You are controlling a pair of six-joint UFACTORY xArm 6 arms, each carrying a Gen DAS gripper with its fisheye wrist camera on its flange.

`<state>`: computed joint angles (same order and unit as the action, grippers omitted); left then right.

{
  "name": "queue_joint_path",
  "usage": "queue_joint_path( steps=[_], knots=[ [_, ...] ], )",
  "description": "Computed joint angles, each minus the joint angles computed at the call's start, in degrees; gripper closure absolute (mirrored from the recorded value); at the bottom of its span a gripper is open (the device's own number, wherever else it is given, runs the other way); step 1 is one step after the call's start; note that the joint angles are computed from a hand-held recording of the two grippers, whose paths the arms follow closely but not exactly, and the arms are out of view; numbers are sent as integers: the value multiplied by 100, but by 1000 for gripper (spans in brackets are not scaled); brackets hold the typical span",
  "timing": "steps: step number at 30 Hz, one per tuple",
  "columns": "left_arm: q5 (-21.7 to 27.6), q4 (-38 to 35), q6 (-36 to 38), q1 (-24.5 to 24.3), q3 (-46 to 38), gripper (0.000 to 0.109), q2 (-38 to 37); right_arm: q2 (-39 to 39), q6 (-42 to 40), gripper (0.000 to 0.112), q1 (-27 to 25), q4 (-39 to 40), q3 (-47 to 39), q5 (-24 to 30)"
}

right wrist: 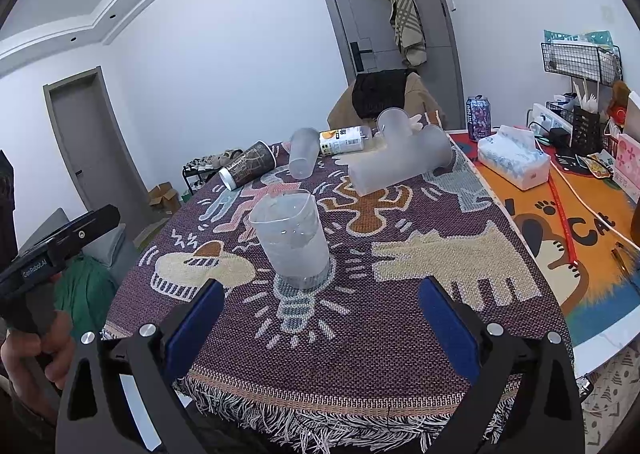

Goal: Flip cup upright

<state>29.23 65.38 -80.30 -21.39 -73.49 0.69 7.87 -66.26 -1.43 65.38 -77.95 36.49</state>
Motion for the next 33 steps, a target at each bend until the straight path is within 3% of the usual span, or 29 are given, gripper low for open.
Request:
queue_joint_path(
  steps=[33],
  knots=[
    [87, 37, -34, -31, -25, 10, 69, 32, 30, 17, -43, 4, -24, 24]
  ],
)
